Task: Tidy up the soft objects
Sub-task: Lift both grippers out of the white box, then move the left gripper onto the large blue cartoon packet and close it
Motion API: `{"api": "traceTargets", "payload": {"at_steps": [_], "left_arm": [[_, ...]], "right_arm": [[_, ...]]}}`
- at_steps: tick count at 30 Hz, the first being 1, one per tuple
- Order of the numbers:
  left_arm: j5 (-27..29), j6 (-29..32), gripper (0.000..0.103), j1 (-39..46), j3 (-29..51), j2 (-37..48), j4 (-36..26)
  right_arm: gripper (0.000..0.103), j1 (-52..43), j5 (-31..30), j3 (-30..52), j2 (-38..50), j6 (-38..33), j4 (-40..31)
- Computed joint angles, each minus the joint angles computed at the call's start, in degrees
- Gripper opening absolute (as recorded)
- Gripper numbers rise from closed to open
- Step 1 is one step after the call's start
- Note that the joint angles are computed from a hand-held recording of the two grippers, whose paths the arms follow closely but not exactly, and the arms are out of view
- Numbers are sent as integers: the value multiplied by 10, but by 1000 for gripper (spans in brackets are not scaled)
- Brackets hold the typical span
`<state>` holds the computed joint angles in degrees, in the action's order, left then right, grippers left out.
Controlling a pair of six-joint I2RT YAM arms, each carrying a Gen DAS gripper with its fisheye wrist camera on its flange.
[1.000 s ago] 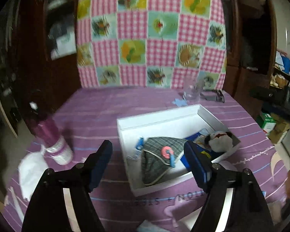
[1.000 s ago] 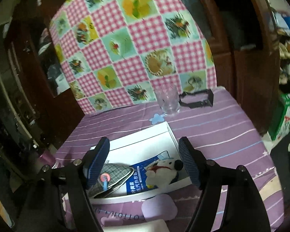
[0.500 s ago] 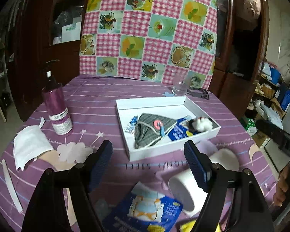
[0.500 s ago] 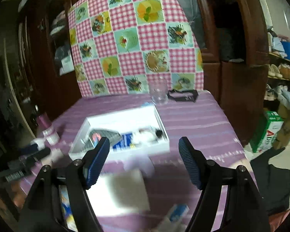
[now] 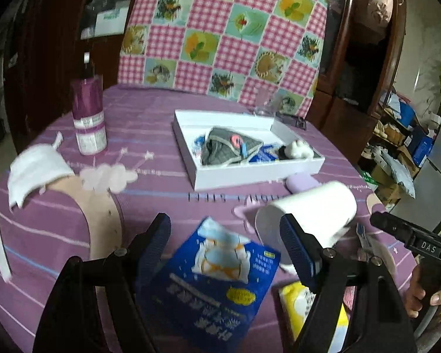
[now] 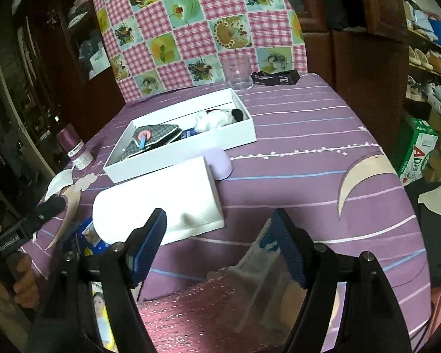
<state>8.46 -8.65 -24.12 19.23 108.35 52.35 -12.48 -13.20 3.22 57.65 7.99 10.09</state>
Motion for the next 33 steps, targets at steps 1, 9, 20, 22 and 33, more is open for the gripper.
{"api": "traceTargets", "payload": {"at_steps": [1, 9, 20, 22, 33], "left_arm": [[-2, 3, 77, -3, -1, 2, -1], [-33, 18, 77, -33, -10, 11, 9], [-58, 18, 77, -42, 16, 27, -35], [-52, 19, 77, -41, 17, 29, -35], [-35, 33, 77, -63, 22, 42, -31]], "right_arm": [[74, 16, 16, -1, -5, 7, 0], [74, 8, 31, -10, -67, 36, -39], [74, 29, 13, -10, -100, 38, -70], [74, 50, 36, -12, -108, 38, -74], [74, 66, 29, -10, -119, 32, -101]]}}
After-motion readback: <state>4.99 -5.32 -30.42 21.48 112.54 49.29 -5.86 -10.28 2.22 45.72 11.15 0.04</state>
